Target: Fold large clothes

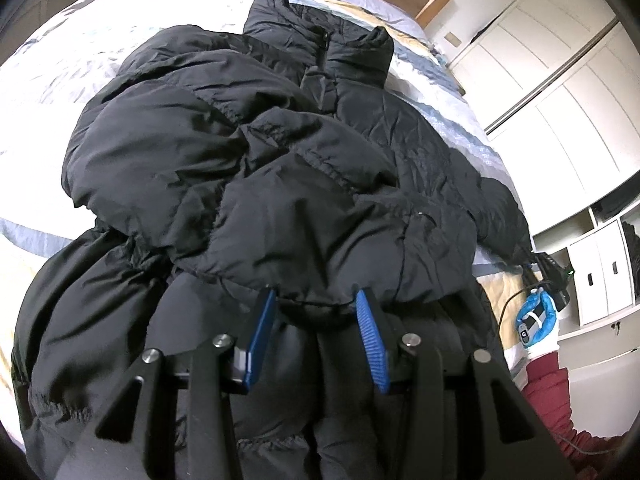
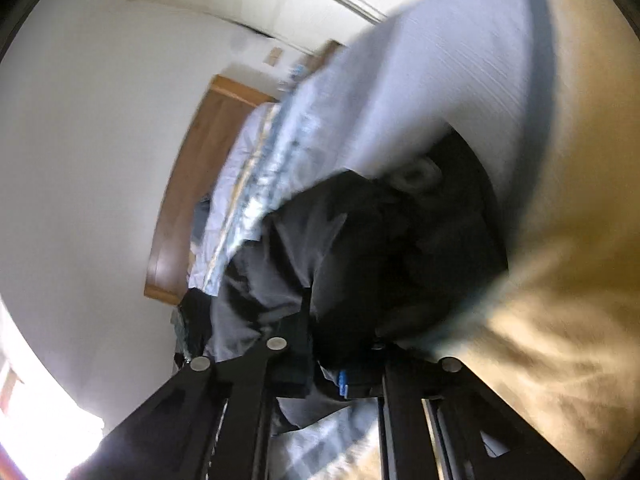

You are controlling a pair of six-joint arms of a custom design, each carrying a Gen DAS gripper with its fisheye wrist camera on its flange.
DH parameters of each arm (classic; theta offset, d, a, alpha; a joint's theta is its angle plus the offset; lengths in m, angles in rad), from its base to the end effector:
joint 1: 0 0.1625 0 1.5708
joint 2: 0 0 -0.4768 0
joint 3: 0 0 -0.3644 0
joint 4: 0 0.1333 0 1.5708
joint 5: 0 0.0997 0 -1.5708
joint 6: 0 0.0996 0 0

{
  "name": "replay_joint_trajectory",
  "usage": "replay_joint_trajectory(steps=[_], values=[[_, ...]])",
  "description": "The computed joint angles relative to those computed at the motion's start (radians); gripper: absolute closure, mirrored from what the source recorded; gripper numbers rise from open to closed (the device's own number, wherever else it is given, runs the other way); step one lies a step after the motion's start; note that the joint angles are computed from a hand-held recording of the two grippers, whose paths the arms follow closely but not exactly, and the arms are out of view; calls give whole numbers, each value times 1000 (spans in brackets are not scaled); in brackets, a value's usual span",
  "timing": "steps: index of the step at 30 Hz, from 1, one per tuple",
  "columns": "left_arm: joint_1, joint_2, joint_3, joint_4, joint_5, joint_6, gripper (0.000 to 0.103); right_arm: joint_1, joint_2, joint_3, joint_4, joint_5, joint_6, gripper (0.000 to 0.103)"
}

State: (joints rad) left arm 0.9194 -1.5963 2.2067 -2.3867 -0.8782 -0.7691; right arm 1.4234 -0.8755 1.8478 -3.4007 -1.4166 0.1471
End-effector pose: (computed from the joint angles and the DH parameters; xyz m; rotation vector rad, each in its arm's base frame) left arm -0.0857 -0.4372 0.3756 -0.2519 2.6150 -0.8229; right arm 0.0515 -0.6652 0.2386 0.3050 2.7130 -1.2473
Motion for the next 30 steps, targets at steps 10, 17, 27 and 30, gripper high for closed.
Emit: replay_joint_trajectory(steps=[10, 17, 27, 30], values=[[-35, -97, 57, -20, 23, -31, 63, 181, -66, -25, 75, 3, -263, 96], [-86, -223, 103, 29, 69, -77, 63, 316, -67, -23, 143, 9, -390, 97], [-148, -392, 117, 195, 157, -156, 63, 467, -47, -7, 297, 11, -517, 98], [-160, -429, 127, 211, 172, -173, 63, 510, -33, 7, 352, -47, -570, 98]])
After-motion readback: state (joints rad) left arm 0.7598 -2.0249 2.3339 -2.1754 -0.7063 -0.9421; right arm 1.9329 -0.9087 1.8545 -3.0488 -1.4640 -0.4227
